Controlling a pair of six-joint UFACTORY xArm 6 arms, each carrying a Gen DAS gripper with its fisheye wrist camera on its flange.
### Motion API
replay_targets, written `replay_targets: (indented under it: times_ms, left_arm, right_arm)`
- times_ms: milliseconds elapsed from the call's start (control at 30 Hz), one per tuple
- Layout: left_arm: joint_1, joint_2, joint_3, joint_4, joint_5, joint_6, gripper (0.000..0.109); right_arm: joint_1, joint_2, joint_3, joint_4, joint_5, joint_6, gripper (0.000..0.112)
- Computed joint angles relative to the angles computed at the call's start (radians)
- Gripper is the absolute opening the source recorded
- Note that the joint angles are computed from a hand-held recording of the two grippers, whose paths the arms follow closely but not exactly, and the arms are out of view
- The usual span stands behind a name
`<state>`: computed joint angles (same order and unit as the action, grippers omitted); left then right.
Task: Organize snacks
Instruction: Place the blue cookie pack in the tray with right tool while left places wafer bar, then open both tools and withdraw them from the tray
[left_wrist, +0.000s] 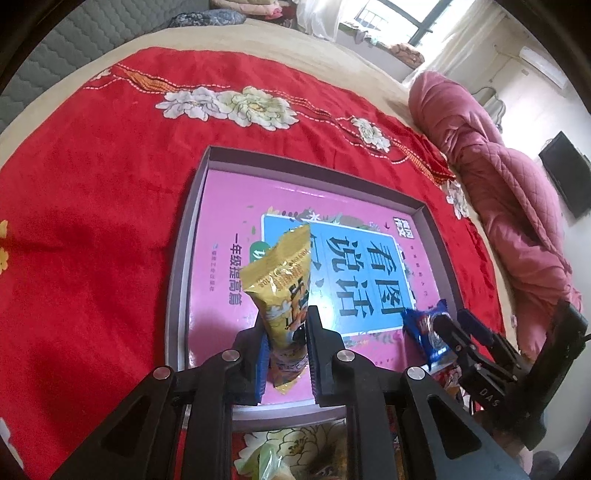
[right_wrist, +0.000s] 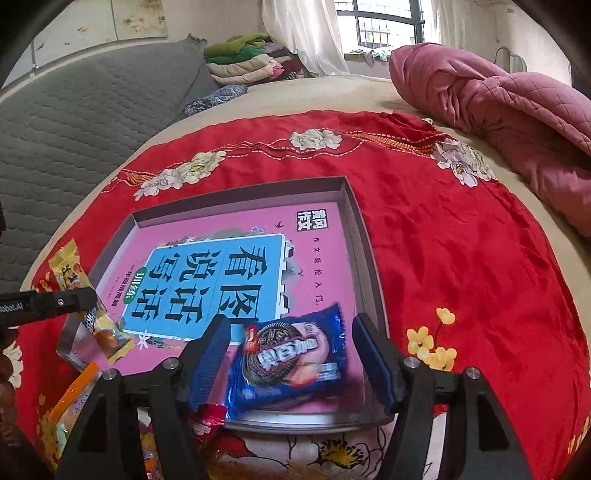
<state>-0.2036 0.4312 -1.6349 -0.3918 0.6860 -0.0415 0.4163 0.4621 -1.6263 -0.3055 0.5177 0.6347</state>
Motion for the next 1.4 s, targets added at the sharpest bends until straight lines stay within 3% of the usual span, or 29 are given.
replay_targets:
  times_ms: [233, 300, 367, 533, 700, 1167, 1267, 1400]
  left_arm:
    - [-0.001, 0.004, 0.002, 0.016, 0.015, -0.017, 0.026]
    - [-0.002, 0.005, 0.002, 0.019, 0.018, -0.018, 0.042]
    - [-0.002, 0.001, 0.007, 0.012, 0.013, -0.014, 0.051]
    - [-0.002, -0.007, 0.013, 0.007, 0.009, -0.007, 0.056]
    - [0.001, -0.021, 0.022, -0.012, 0.007, 0.003, 0.069]
    - [0.017, -0.087, 0.078, -0.081, -0.027, 0.060, 0.074]
    - [0.019, -0.106, 0.094, -0.076, -0.039, 0.057, 0.076]
    - [0.021, -0.130, 0.110, -0.081, -0.050, 0.063, 0.076]
  right_arm:
    - [-0.002, -0.023, 0.026, -0.016, -0.016, 0.024, 0.068]
    - [-0.003, -0.030, 0.034, -0.021, -0.021, 0.030, 0.068]
    - [-0.004, -0.038, 0.042, -0.023, -0.025, 0.037, 0.068]
    - [-0.004, -0.057, 0.065, -0.038, -0.042, 0.051, 0.070]
    - [-0.002, -0.072, 0.078, -0.071, -0.044, 0.074, 0.074]
    - [-0.006, -0.146, 0.154, -0.111, -0.084, 0.126, 0.076]
    - [-0.007, -0.168, 0.172, -0.138, -0.094, 0.148, 0.083]
    - [-0.010, -0.194, 0.192, -0.172, -0.105, 0.178, 0.084]
